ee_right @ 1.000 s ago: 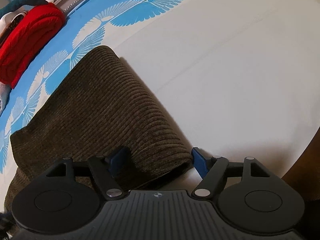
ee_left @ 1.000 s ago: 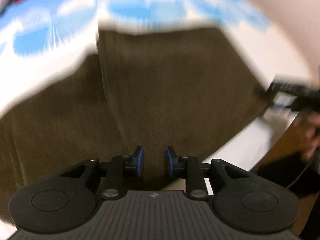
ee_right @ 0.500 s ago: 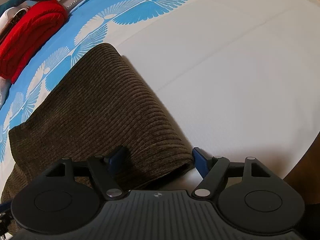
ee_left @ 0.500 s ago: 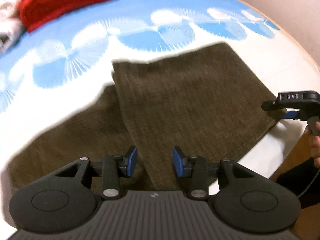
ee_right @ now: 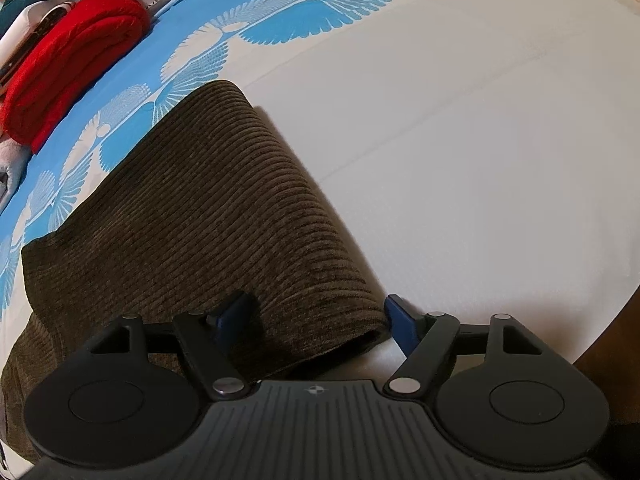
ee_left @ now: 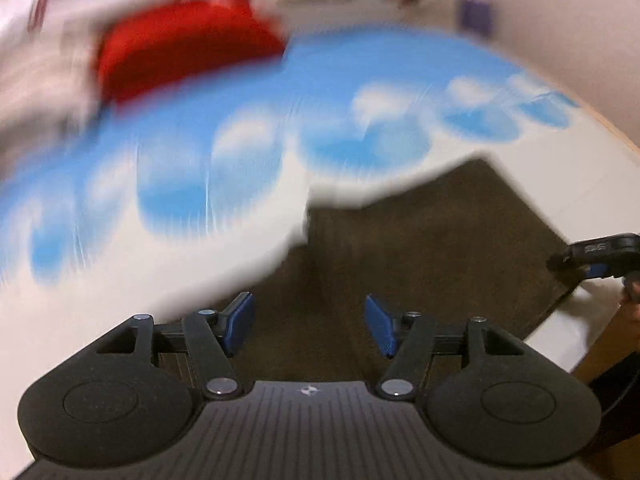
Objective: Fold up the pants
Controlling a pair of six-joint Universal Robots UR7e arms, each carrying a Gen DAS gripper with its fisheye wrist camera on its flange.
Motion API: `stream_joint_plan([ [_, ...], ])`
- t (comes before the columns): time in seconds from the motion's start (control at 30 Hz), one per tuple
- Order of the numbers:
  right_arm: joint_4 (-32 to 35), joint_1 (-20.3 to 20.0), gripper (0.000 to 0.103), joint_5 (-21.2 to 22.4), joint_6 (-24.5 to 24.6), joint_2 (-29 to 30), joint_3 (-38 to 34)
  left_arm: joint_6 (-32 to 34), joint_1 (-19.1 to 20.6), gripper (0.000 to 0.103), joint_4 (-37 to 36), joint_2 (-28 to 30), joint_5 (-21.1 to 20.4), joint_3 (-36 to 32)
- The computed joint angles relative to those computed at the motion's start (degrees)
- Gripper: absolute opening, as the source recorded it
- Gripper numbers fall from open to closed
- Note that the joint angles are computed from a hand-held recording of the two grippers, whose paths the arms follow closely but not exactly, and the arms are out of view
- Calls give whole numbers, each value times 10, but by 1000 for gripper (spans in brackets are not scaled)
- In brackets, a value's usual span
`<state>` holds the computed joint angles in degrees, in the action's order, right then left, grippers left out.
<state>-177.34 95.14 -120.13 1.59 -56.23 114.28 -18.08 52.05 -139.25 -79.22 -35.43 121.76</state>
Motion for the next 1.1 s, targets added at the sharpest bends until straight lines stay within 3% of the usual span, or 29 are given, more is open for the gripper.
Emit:
stream_joint_plan([
  [0.07,-11,2,70,-1,-14,1,4,-77,20,62,48,-9,-31,-28],
  [0.13,-18,5,66,-5,-25,4,5,-58,20,63,0,-8,-14,-19],
  [0.2,-24,8,52,-9,-32,6,6,-49,20,63,-6,-7,12,-16],
  [0.3,-36,15,36,-4,-27,-1,10,-53,25,63,-24,-13,-13,-16],
  [0.37,-69,30,30,-2,-53,-2,16,-29,24,63,-60,-15,-32,-13],
  [0.47,-175,68,27,30,-191,10,35,-5,32,67,-129,-23,-103,-7],
  [0.53,-245,93,26,75,-304,19,52,-9,47,67,-171,-29,-182,-9],
  [0.6,-291,109,26,129,-391,27,73,-7,59,69,-203,-27,-235,-12],
  [0.7,-304,125,25,188,-478,37,94,-1,71,83,-228,-13,-288,-24],
  [0.8,-296,134,24,227,-554,47,112,-28,90,85,-181,10,-336,-56],
  [0.9,-267,134,24,263,-589,48,124,-76,102,85,-95,43,-318,-93],
  [0.97,-257,136,24,267,-600,53,127,-110,110,81,-52,61,-303,-110],
  [1.03,-249,138,24,265,-599,56,126,-131,114,54,-29,75,-292,-120],
  [1.1,-235,139,24,260,-595,58,115,-118,110,40,-28,81,-276,-123],
])
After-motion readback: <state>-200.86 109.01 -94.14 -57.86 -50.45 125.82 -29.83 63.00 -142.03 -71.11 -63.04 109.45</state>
